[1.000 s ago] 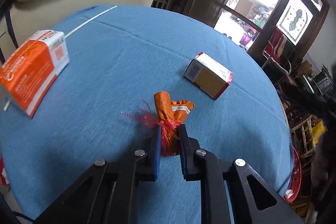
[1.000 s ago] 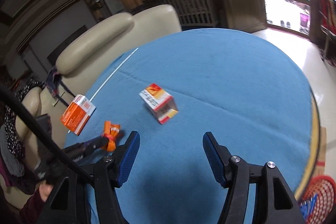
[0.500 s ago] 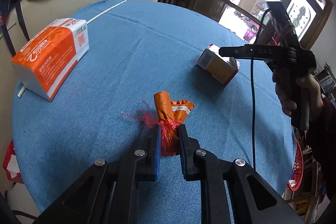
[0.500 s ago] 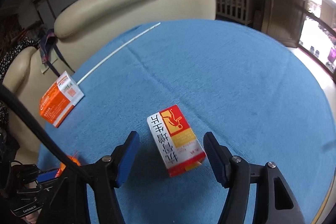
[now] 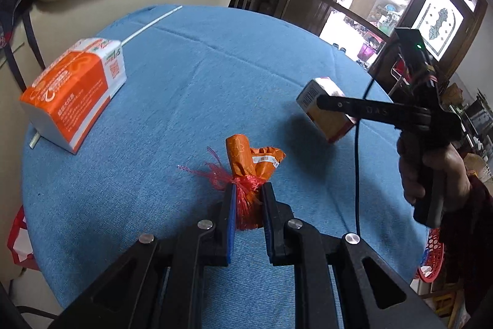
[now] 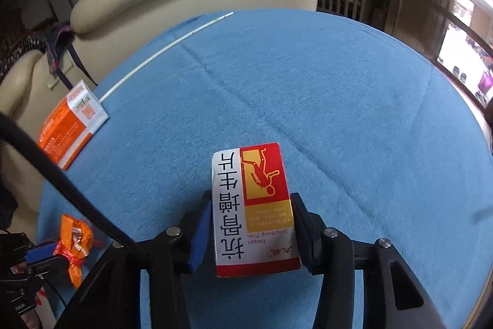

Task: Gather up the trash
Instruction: 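Carry the orange bag and medicine box over the red basket with both tools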

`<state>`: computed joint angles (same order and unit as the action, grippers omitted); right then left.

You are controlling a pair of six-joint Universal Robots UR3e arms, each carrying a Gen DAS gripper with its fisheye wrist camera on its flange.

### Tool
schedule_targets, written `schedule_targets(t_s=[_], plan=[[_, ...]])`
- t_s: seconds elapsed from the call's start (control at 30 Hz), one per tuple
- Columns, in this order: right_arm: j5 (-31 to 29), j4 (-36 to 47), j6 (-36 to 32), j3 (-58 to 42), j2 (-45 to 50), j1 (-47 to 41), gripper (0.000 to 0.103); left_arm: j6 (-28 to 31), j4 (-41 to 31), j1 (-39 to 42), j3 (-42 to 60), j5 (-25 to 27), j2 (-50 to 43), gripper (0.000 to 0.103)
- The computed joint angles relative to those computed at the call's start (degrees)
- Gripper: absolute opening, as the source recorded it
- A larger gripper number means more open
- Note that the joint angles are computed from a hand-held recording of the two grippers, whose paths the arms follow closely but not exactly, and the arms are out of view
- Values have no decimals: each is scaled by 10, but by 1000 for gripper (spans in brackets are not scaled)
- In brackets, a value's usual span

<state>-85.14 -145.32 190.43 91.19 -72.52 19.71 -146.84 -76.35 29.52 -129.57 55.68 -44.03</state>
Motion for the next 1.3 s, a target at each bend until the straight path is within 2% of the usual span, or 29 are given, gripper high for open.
schedule_targets(t_s=[0.23,0.4,0.6,0.77,0.87,0.93,1.1,1.2,1.3], plan=[[16,-55,51,209,-194,-22,51,-70,56,-100,17,42,21,17],[18,-36,72,335,-373,-43,51,-138,119,-207,37,100,16,17],[9,57,92,417,-589,-60,51,-224,186,-366,66,213,-11,17],[2,180,106,430,-758,-66,51,-282,220,-486,94,311,-46,17],[-2,236,117,424,-825,-64,51,-322,233,-561,112,374,-74,17],[-24,258,136,419,-852,-40,51,-345,241,-609,122,416,-94,17],[-209,207,260,418,-805,166,51,-379,268,-706,141,500,-144,17],[-278,205,314,416,-796,244,51,-397,276,-752,156,538,-174,17],[-376,214,390,407,-766,352,51,-411,278,-783,169,559,-198,17]])
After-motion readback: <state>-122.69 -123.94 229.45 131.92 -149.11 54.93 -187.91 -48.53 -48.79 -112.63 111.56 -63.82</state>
